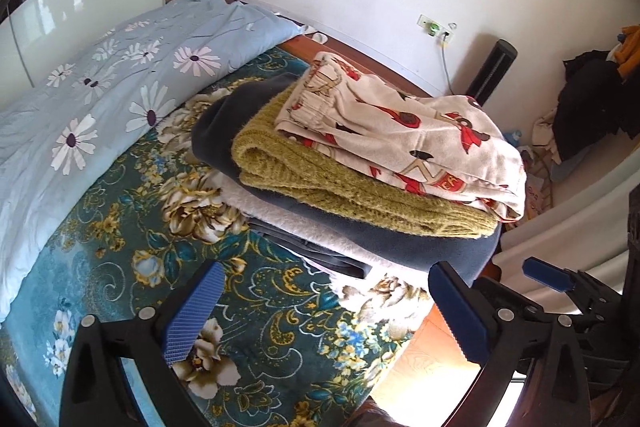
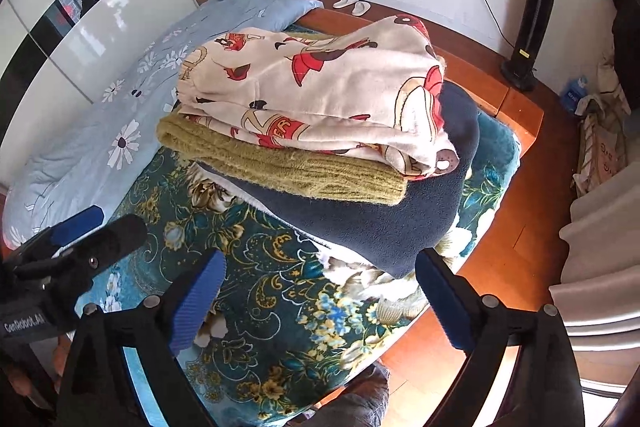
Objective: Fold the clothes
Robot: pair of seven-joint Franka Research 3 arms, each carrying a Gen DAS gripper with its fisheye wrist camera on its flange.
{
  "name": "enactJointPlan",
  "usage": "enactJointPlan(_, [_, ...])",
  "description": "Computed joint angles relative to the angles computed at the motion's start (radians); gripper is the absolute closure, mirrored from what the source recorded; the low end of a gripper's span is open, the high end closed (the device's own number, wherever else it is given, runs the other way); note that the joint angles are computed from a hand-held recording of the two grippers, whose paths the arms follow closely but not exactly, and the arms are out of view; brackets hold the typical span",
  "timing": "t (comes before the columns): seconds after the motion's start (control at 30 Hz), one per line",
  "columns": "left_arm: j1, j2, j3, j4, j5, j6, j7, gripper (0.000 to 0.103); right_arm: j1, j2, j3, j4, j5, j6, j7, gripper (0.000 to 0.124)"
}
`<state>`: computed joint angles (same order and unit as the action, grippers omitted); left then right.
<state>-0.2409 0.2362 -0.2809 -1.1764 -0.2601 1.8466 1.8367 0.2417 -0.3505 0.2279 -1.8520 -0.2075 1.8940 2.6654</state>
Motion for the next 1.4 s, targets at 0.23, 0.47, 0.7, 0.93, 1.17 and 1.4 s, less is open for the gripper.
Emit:
enactJointPlan(0.23, [-0.006,0.0,0.002,0.003,0.029,-0.011,-0.005,0.0,-0.002,0.009,-0.003,0.008,-0.004,-0.001,-0.007,0.028])
enactJointPlan(0.47, [-0.007,-0.015,0.0,-0.02,0.027,-0.027,0.011,0.0,0.0,0.016,-0.01,0.012,0.003,-0.005,-0.01,0.028])
enactJointPlan(0.7, [-0.008,-0.015,0.002,-0.02,0.024,-0.05,0.014,0.0,0.0,0.015,-0.014,0.009,0.014,-0.012,0.001,0.028])
enactJointPlan(0.93, [-0.008,-0.018,0.002,-0.022,0.018,-0.053,0.015,0.0,0.0,0.016,-0.017,0.006,0.021,-0.01,-0.009,0.028])
enactJointPlan(1.17, [-0.01,-0.015,0.002,-0.02,0.018,-0.053,0.008,0.0,-0.001,0.017,-0.02,0.008,0.028,-0.016,-0.016,0.028])
enactJointPlan(1.4, [-0.009,-0.015,0.0,-0.02,0.011,-0.05,0.011,0.0,-0.001,0.022,-0.022,0.015,0.03,-0.022,-0.027,0.028])
